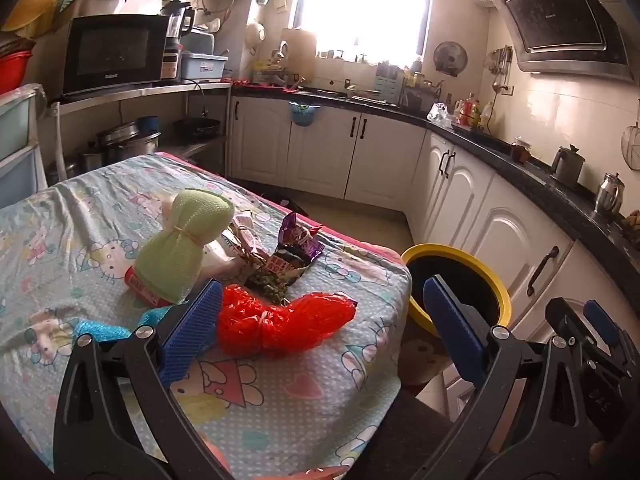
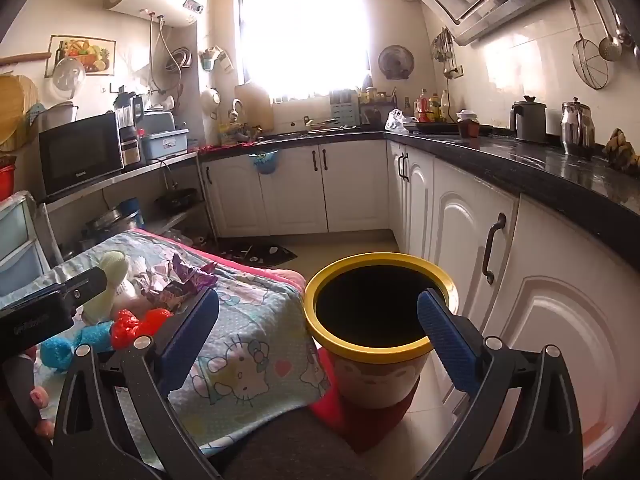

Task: Collect trash

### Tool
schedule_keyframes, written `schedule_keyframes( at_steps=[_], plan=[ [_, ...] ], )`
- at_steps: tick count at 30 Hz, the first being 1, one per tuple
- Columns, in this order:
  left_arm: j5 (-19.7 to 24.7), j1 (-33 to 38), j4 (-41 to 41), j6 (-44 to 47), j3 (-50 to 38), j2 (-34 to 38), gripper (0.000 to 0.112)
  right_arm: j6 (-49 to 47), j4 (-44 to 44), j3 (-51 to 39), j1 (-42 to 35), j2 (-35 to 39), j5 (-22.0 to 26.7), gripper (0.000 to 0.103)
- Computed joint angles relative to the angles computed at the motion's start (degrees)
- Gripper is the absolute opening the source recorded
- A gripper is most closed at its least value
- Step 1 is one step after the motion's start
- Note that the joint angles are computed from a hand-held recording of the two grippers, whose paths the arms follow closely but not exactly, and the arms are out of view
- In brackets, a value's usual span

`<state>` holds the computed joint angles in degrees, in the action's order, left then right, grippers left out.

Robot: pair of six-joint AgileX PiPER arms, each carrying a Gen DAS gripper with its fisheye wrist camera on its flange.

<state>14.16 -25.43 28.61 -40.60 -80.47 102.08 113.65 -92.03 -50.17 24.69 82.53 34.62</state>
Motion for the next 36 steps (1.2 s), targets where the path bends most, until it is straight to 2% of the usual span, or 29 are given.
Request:
schedule_keyframes(
  at_steps=[1,6,9,12,15,29,36],
  plan=[
    [-1.13,0.25,-1.31,1.05,0.51,-0.2,0.092,-0.56,-0.12,-0.1,0.57,0.28,1.21,0.097],
    [-0.99,0.78,-3.68,3.7,-0.11,0.13,0.092,-1.32,0.53,-0.44,0.39,0.13,0.68,0.097],
    [-0.2,-0.1,-1.04,1.51,-0.64,-0.31,0.092,-1.39,0.77,-0.35,0.92,-0.11,1.21,0.097],
    [0.73,0.02,-2.87,3.18,-1.57,-0.19,0.092,-1.29,0.73,-0.48,1.19,0.11,1.7,0.097],
    [-0.13,-0.4,0.15,0.13,-0.07,-0.89,0.092,-1.42,0.92,-0.46,1.54,-0.18,2.09,0.097],
    [-1.08,0.07,-0.54,0.77,0.87,-0.89,0.092,-1.49,0.92,-0.38,0.99,-0.32,1.33,0.097],
    [-1.41,-0.1,1.78,-1.71,1.19,-0.91,0.092,-1.89,1.35,-0.43,1.1,-0.52,1.44,0.097]
  ],
)
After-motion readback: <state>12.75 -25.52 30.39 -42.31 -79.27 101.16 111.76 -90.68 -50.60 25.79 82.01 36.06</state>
